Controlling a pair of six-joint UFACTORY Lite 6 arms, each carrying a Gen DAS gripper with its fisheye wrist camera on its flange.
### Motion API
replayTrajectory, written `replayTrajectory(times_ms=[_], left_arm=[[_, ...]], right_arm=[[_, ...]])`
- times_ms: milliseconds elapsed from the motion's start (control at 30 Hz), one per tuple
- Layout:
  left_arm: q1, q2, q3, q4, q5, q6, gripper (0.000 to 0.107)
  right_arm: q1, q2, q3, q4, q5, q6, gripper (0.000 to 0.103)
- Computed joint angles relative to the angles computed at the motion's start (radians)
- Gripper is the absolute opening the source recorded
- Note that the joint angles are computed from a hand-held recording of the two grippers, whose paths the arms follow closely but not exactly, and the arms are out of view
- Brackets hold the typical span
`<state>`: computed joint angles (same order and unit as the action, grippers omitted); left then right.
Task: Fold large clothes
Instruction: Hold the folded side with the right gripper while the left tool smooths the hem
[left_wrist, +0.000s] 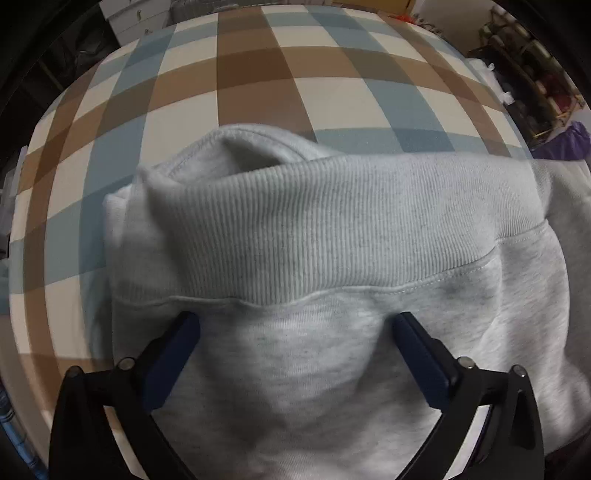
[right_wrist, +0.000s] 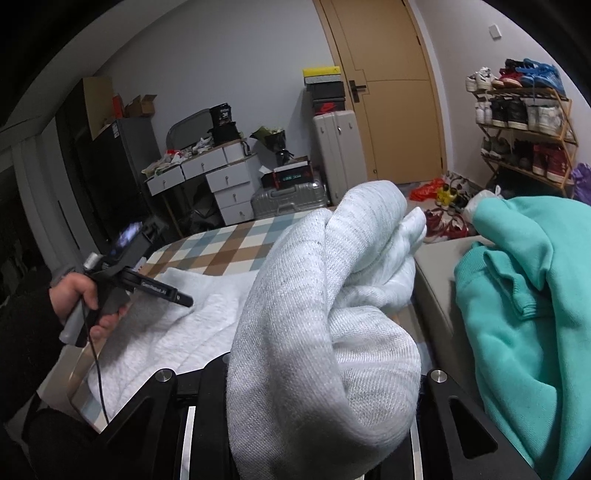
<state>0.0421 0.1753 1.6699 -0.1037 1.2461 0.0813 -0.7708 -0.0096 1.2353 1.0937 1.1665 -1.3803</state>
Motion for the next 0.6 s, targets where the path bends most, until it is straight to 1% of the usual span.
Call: replayTrajectory(times_ms=[33,67,167,233,267,300,333,367,400,433,467,500,600], left_arm=[[-0.002,-0.035,-0.042,0.005,-0.018,0.01,0.102],[0.006,-0.061,-0.062,-0.003,-0.014,0.026,0.102],[0.056,-0.159,-0.093,-0.04,0.084,0.13,0.102],[0.151,-0.32,-0.147,-0.113,0.175,0.282,0.102],[0.19,-0.363,-0.171,-0.136,0.188,0.34,0.102],[0.245,-0.448,-0.216,-0.157,0.234,0.422,0.102],[0.273,-0.518,-0.271,-0.165,0.25,0.483,0.102],[0.272,-0.583,-0.346,-0.146,0.235,0.525,0.102],[0.235,-0.652,-0.448,-0.092,0.2,0.544,0.102],[0.211,-0.679,-0.521,-0.079,0.146,0.569,0.102],[0.229,-0.688,-0.578,-0.079,0.133,0.567,0.102],[0.289,-0.694,-0.593,-0.12,0.126,0.562,0.102],[0.391,-0.648,-0.521,-0.117,0.218,0.598,0.102]], right_arm=[[-0.002,0.002,-0.001,0.0,0.005,0.003,0.027],[-0.006,0.01,0.006,-0.002,0.013,0.011,0.027],[-0.012,0.026,0.023,-0.023,0.016,0.023,0.027],[-0.016,0.033,0.032,-0.032,0.021,0.021,0.027],[-0.016,0.035,0.034,-0.035,0.02,0.021,0.027],[-0.016,0.036,0.034,-0.036,0.018,0.025,0.027],[-0.015,0.033,0.031,-0.037,0.015,0.025,0.027],[-0.013,0.03,0.027,-0.035,0.011,0.022,0.027],[-0.012,0.026,0.022,-0.031,0.007,0.018,0.027],[-0.011,0.023,0.017,-0.029,0.003,0.019,0.027],[-0.005,0.02,0.016,-0.029,-0.004,0.028,0.027],[0.001,0.015,0.013,-0.032,-0.011,0.04,0.027],[0.022,0.015,0.041,-0.052,-0.019,0.096,0.027]])
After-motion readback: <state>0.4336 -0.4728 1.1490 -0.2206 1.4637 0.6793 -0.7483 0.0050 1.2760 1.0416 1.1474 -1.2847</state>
